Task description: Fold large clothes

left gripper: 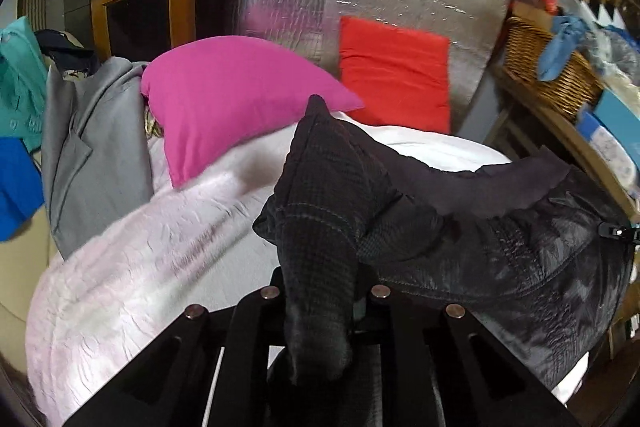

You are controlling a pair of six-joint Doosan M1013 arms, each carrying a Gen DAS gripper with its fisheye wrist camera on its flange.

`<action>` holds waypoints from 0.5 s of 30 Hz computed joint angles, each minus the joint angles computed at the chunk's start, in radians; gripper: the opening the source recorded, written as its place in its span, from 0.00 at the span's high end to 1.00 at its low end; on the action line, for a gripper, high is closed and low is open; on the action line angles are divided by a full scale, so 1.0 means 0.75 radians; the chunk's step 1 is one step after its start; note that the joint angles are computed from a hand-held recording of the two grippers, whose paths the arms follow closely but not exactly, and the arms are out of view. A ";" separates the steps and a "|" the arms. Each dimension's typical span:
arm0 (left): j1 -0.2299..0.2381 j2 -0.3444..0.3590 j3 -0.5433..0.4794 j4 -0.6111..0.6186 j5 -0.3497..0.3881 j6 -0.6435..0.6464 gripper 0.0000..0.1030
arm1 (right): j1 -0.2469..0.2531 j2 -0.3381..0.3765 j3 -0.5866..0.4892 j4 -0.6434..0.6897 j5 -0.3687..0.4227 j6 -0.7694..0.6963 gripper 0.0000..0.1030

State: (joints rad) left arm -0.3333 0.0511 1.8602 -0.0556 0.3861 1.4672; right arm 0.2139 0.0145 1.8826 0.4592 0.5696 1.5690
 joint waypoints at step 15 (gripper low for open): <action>-0.047 0.034 0.290 0.069 -0.072 -0.147 0.83 | -0.072 0.022 0.444 0.728 -0.160 -0.524 0.78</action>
